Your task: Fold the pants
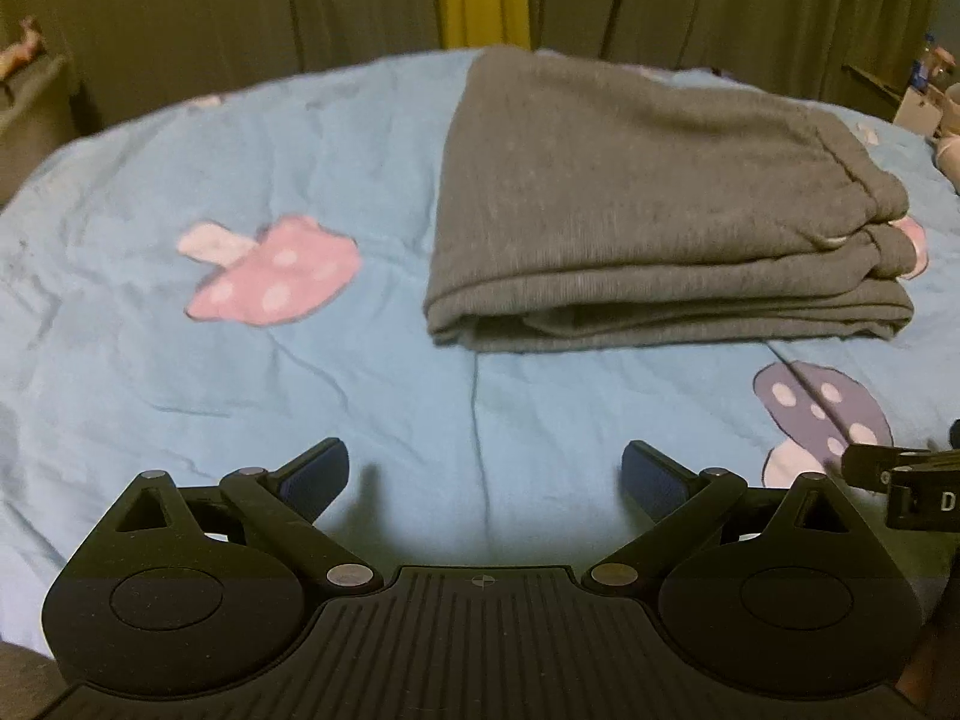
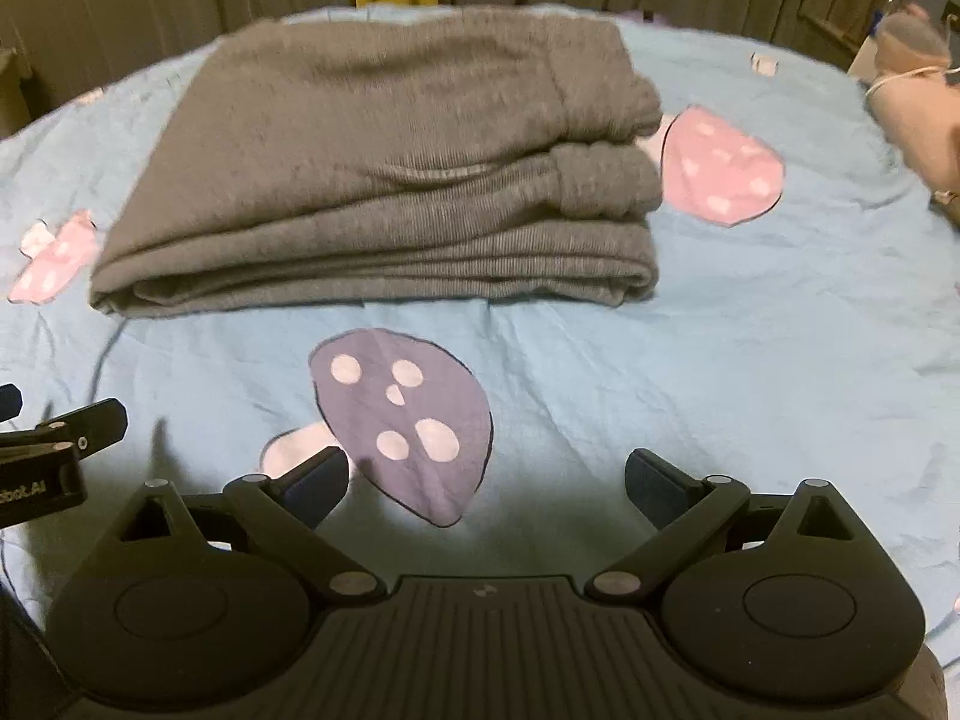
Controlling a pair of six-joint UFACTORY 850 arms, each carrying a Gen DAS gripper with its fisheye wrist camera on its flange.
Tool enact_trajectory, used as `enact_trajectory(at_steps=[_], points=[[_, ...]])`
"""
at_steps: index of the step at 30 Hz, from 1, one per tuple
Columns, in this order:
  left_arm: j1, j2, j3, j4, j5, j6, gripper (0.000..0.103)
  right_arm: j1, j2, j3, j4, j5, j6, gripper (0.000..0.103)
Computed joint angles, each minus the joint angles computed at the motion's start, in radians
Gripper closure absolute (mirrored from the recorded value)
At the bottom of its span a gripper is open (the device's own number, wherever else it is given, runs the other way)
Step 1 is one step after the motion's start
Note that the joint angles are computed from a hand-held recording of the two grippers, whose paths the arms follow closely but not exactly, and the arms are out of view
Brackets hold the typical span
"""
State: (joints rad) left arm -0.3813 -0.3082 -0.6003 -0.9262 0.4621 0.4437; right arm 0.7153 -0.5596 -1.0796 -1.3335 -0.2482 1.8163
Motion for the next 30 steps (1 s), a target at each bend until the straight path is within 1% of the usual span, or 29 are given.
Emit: enact_trajectory(at_steps=[2, 4, 7, 9, 11, 13, 15, 20, 22, 24, 28, 30], points=[[-0.01, 0.013, 0.009, -0.02, 0.02, 0.009, 0.002, 0.012, 0.016, 0.021, -0.089, -0.02, 0.103, 0.004], [-0.013, 0.032, 0.023, 0.008, 0.033, -0.03, 0.002, 0.018, 0.025, 0.032, -0.136, -0.039, 0.156, 0.004], [-0.011, 0.044, 0.035, 0.043, 0.061, -0.08, 0.002, 0.025, 0.043, 0.054, -0.305, -0.063, 0.317, 0.004], [-0.012, 0.046, 0.032, 0.031, 0.069, -0.069, 0.002, 0.035, 0.05, 0.065, -0.383, -0.087, 0.385, 0.004], [-0.017, 0.037, 0.019, -0.017, 0.073, -0.013, 0.002, 0.04, 0.049, 0.063, -0.41, -0.108, 0.398, 0.004], [-0.013, 0.03, 0.01, -0.026, 0.061, 0.003, 0.002, 0.047, 0.046, 0.062, -0.442, -0.13, 0.417, 0.004], [-0.004, 0.028, 0.006, -0.001, 0.042, -0.017, 0.002, 0.052, 0.047, 0.065, -0.467, -0.148, 0.439, 0.004], [0.006, 0.013, -0.006, 0.048, 0.037, -0.053, 0.002, 0.048, 0.042, 0.063, -0.494, -0.144, 0.474, 0.004], [0.009, 0.006, -0.013, 0.074, 0.032, -0.065, 0.002, 0.047, 0.042, 0.065, -0.525, -0.147, 0.514, 0.004], [0.009, -0.002, -0.017, 0.098, 0.041, -0.081, 0.002, 0.046, 0.045, 0.077, -0.609, -0.16, 0.609, 0.004], [0.009, -0.016, -0.03, 0.108, 0.054, -0.077, 0.002, 0.038, 0.05, 0.1, -0.846, -0.192, 0.845, 0.004], [0.008, -0.021, -0.034, 0.111, 0.059, -0.074, 0.002, 0.035, 0.042, 0.093, -0.863, -0.198, 0.852, 0.004]])
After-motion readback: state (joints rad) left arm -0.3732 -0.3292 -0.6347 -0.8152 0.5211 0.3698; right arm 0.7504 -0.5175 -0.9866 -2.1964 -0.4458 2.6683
